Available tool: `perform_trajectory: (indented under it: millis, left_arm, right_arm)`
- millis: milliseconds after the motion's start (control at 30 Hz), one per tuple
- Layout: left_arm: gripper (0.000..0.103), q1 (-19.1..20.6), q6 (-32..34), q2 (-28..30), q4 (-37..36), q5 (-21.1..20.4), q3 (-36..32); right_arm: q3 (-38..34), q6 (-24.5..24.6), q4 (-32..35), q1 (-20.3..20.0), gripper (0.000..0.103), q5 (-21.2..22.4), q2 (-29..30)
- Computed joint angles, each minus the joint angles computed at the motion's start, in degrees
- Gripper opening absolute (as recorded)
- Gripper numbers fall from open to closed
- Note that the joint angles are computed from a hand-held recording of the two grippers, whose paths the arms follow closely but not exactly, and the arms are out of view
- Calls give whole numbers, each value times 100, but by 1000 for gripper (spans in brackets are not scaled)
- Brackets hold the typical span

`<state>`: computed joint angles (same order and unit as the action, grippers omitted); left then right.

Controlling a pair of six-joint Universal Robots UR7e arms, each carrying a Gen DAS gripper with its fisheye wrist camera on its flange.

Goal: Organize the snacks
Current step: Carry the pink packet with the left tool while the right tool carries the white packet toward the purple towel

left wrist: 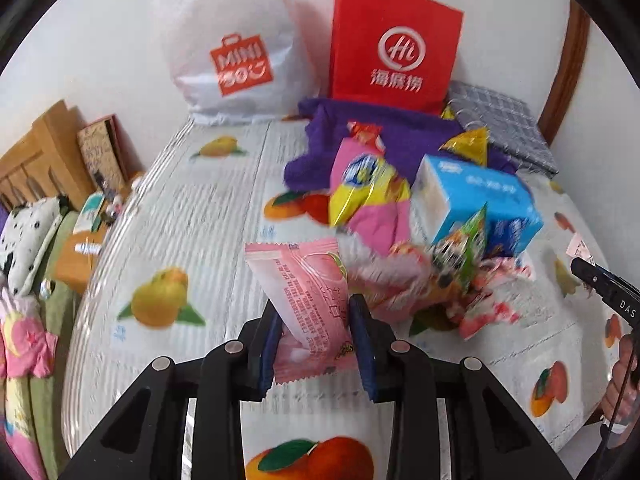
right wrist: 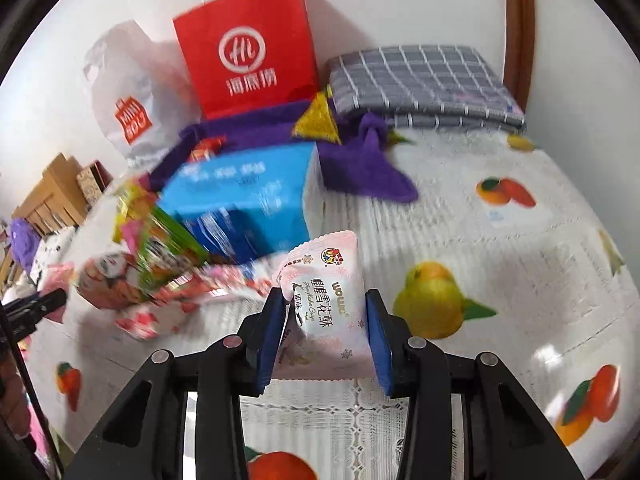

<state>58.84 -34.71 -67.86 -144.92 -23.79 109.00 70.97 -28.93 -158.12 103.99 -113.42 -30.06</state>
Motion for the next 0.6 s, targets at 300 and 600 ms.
perform_trajectory:
  millis: [300,600]
  left_arm:
    - [31,21,1507,366,-965,-595,-706]
    - [31,165,2258,826,-1094,-1038,-1741]
  right_arm:
    - [-328,127,356,262,40,197,-23]
    - [-1293,-39,883,520,40,320,330]
